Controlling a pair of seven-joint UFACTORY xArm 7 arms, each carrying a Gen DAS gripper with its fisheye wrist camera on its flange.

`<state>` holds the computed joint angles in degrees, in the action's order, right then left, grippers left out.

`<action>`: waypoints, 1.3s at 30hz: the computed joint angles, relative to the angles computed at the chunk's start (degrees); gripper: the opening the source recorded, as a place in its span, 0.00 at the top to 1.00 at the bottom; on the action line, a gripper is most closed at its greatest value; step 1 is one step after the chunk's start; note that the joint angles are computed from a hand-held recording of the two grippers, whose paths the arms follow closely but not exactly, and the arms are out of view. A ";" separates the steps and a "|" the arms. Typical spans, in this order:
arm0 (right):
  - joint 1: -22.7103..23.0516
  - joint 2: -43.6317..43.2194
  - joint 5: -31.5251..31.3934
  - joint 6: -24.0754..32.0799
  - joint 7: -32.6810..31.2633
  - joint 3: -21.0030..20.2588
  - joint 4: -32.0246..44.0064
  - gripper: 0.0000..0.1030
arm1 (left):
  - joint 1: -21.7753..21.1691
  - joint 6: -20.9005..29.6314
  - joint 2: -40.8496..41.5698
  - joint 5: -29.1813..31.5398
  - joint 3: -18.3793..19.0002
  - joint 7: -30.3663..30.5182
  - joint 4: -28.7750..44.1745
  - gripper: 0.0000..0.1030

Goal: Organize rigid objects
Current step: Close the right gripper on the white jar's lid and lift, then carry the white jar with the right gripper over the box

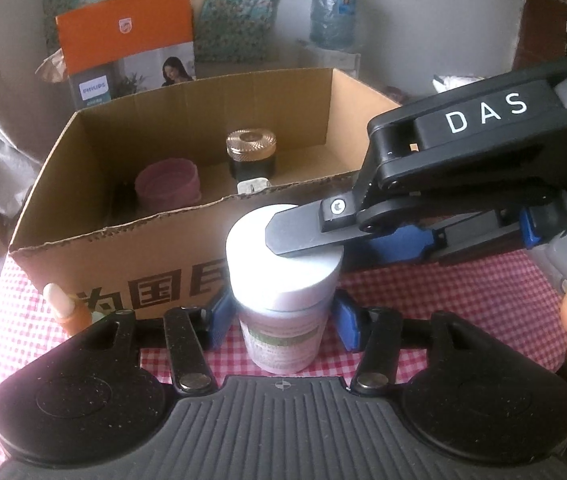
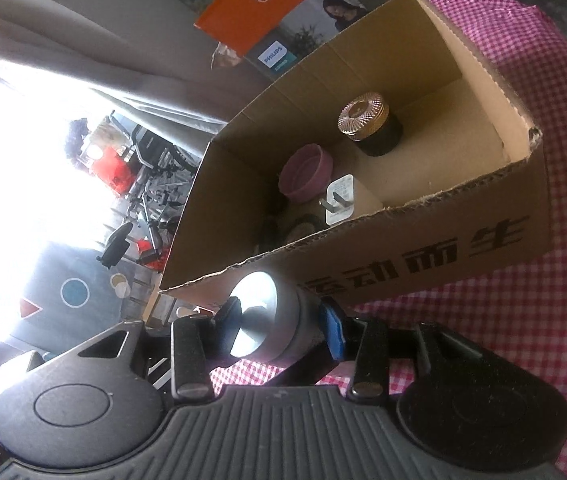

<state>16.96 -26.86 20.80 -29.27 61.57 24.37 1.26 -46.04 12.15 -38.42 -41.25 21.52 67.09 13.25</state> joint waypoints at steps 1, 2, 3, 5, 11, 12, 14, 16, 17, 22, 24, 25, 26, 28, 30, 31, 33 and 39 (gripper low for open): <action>0.07 0.28 -0.25 -0.22 0.05 -0.22 0.05 0.53 | 0.02 -0.09 0.10 -0.09 -0.13 -0.16 0.04 0.49; -0.06 0.08 0.24 -0.11 0.01 0.53 -0.01 0.52 | 0.06 -0.14 0.23 -0.14 -0.31 -0.38 0.13 0.49; -0.31 0.09 0.41 -0.06 -0.25 0.95 0.07 0.52 | 0.12 0.03 0.56 -0.13 -0.32 -0.57 0.46 0.49; -0.56 0.64 0.25 -0.36 -0.73 0.90 0.37 0.52 | 0.93 0.71 0.84 0.07 -1.15 -1.43 0.83 0.50; -0.57 0.46 1.79 -0.01 -1.32 2.13 0.52 0.52 | 3.71 3.35 1.23 0.13 -3.22 -2.72 1.71 0.50; -0.43 0.43 1.76 -0.02 -1.25 1.98 0.49 0.52 | 4.19 3.64 1.13 0.05 -3.62 -2.77 1.67 0.50; -0.31 0.33 1.81 -0.03 -1.20 1.95 0.48 0.52 | 4.82 3.71 1.05 -0.25 -4.54 -3.01 1.65 0.50; -0.40 -0.17 2.13 0.35 -1.35 2.41 0.46 0.52 | 5.56 4.10 0.50 -0.19 -5.03 -3.01 1.40 0.50; -0.59 -0.46 2.39 0.60 -1.42 2.91 0.47 0.52 | 5.92 4.32 0.26 -0.13 -5.31 -3.16 1.34 0.50; -1.45 -1.54 2.97 1.23 -1.28 4.68 0.48 0.52 | 7.17 5.11 -0.78 0.34 -6.03 -3.37 1.08 0.50; -1.82 -2.07 3.01 1.60 -1.22 5.31 0.49 0.52 | 7.68 5.35 -1.36 0.68 -6.44 -3.66 0.89 0.50; -1.92 -2.43 3.04 1.76 -1.05 5.64 0.39 0.52 | 7.88 5.44 -1.68 0.86 -6.54 -3.74 0.73 0.50; -2.04 -2.74 3.04 1.86 -0.84 5.98 0.30 0.52 | 8.17 5.60 -2.05 1.12 -6.74 -3.97 0.59 0.50; -2.34 -3.12 2.79 1.88 -0.51 6.41 0.18 0.52 | 8.51 5.76 -2.70 1.55 -7.01 -4.42 0.32 0.50; -2.63 -3.90 2.64 2.29 -0.18 6.98 0.06 0.52 | 8.95 6.05 -3.44 2.18 -7.19 -4.92 0.09 0.50; -2.85 -4.35 2.57 2.56 0.02 7.37 0.01 0.52 | 9.15 6.17 -3.85 2.50 -7.29 -5.18 -0.07 0.50; -3.27 -5.16 2.16 2.97 0.41 7.90 -0.11 0.52 | 9.67 6.61 -4.90 3.21 -7.37 -5.69 -0.47 0.50; -5.21 -15.24 0.75 10.51 1.96 11.82 0.27 0.52 | 11.20 8.19 -11.73 5.75 -6.92 -6.49 -1.54 0.50</action>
